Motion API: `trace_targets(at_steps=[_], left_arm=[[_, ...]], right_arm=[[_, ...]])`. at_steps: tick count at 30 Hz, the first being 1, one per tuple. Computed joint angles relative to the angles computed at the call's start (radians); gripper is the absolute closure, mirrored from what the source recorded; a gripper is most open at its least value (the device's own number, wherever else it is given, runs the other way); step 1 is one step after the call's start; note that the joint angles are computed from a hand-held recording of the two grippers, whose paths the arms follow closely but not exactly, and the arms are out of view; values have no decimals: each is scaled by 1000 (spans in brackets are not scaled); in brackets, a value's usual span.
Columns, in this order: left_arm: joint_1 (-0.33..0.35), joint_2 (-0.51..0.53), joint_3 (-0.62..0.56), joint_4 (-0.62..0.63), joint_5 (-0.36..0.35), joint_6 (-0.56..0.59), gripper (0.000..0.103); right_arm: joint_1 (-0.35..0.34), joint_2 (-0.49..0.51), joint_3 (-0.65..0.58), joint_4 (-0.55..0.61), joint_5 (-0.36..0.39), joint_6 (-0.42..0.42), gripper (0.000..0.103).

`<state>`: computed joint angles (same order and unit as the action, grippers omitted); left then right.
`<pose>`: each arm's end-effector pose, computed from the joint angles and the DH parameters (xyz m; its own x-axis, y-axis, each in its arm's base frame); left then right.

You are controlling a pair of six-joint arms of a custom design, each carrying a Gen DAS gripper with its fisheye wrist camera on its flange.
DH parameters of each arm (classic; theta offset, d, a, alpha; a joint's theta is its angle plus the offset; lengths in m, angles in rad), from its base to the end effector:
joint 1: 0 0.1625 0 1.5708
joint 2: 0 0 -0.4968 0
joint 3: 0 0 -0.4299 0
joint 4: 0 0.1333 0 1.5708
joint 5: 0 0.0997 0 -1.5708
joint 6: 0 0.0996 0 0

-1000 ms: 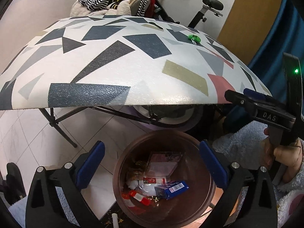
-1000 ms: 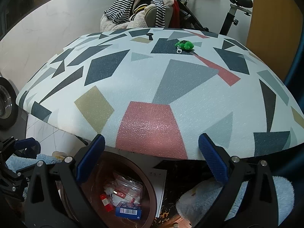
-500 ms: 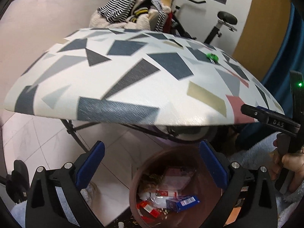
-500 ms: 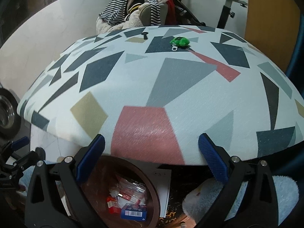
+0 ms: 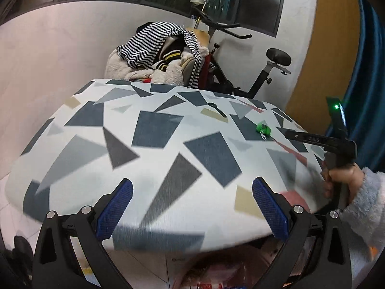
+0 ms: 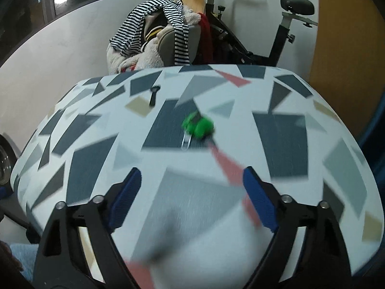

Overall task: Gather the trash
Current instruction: 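Move the right gripper to the green keychain charm and grasp it, then grasp the black plastic spork by its handle with the left gripper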

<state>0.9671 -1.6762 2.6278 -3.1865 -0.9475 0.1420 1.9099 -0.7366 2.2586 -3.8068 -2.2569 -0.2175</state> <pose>-0.0272 -0.3767 0.3042 -0.8006 0.2548 -0.5423 0.5660 0.6184 -0.5451 0.2374 -0.4621 0.0739 -0.7930 -0.0231 0.6088 -0.4327 0.7248 -0.5361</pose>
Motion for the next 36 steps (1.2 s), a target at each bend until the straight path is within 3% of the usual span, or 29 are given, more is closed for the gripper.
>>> trace_targets(at_steps=[5, 8, 12, 17, 21, 24, 29, 33, 36], left_arm=[[62, 108, -111, -2, -80, 34, 6], [81, 156, -162, 8, -105, 47, 6], [106, 226, -228, 19, -132, 51, 6], [122, 285, -262, 27, -146, 45, 6], [123, 339, -290, 42, -115, 25, 9], [130, 390, -337, 77, -115, 22, 20], [149, 512, -462, 112, -123, -34, 34], [163, 638, -606, 182, -135, -72, 44], [165, 722, -701, 211, -114, -71, 57]], right_arm=[[-49, -6, -142, 205, 11, -62, 41], [-71, 3, -198, 293, 19, -57, 44], [-84, 28, -239, 329, 15, -39, 44], [-86, 53, -267, 360, -23, -60, 52], [-99, 52, -247, 298, 28, -82, 58], [-106, 57, -199, 116, 92, -145, 58], [-106, 73, -174, -49, 79, -124, 58], [-100, 78, -170, -99, 56, -90, 58], [-105, 64, -174, -68, 60, -64, 58]])
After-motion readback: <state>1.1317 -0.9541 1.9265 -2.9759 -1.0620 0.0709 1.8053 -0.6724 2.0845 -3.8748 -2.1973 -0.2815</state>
